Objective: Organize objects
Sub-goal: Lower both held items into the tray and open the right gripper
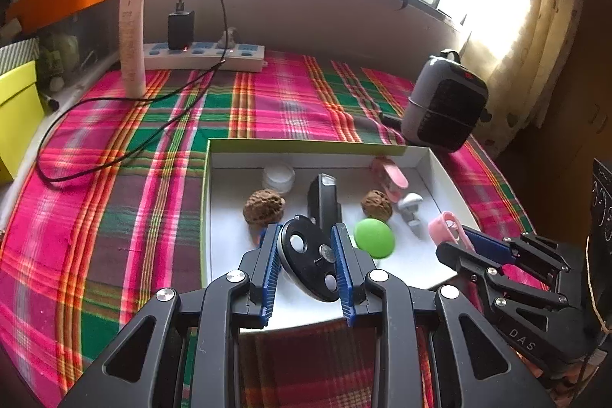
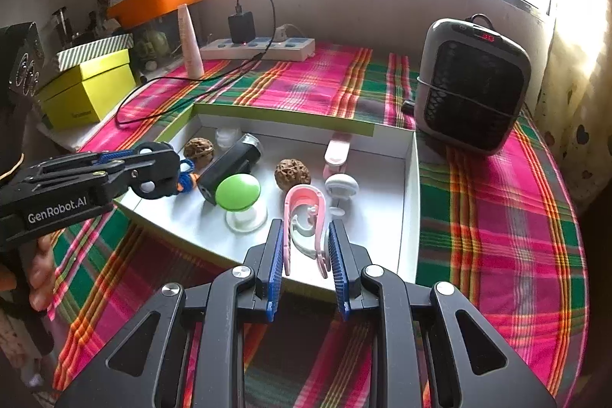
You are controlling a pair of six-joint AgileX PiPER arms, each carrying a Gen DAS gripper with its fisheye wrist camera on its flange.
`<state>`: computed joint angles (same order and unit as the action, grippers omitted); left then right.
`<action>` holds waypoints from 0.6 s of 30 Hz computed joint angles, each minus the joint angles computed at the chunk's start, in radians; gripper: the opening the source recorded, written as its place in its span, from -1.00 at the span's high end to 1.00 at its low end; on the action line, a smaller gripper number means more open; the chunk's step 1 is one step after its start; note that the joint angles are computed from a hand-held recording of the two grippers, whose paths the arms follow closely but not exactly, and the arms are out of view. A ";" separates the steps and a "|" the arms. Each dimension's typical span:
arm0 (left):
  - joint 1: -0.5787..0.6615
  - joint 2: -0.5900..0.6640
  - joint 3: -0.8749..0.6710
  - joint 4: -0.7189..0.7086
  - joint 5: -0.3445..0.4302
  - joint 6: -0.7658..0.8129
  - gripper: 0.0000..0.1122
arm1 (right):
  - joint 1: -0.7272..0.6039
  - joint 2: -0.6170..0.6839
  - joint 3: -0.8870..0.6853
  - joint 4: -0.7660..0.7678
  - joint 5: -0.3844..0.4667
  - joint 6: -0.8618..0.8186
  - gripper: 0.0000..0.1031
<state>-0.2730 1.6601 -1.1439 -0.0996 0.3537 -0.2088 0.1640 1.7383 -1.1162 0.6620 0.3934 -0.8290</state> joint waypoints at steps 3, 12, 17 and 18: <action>0.009 0.014 -0.009 -0.019 0.002 0.018 0.56 | -0.001 0.017 -0.021 -0.012 0.008 0.011 0.53; 0.021 0.054 -0.040 -0.042 0.016 0.042 0.56 | 0.008 0.066 -0.081 -0.086 0.042 0.067 0.53; 0.026 0.076 -0.053 -0.058 0.025 0.056 0.56 | 0.013 0.088 -0.102 -0.114 0.058 0.091 0.53; 0.028 0.077 -0.052 -0.067 0.025 0.064 0.56 | 0.011 0.090 -0.105 -0.107 0.063 0.085 0.53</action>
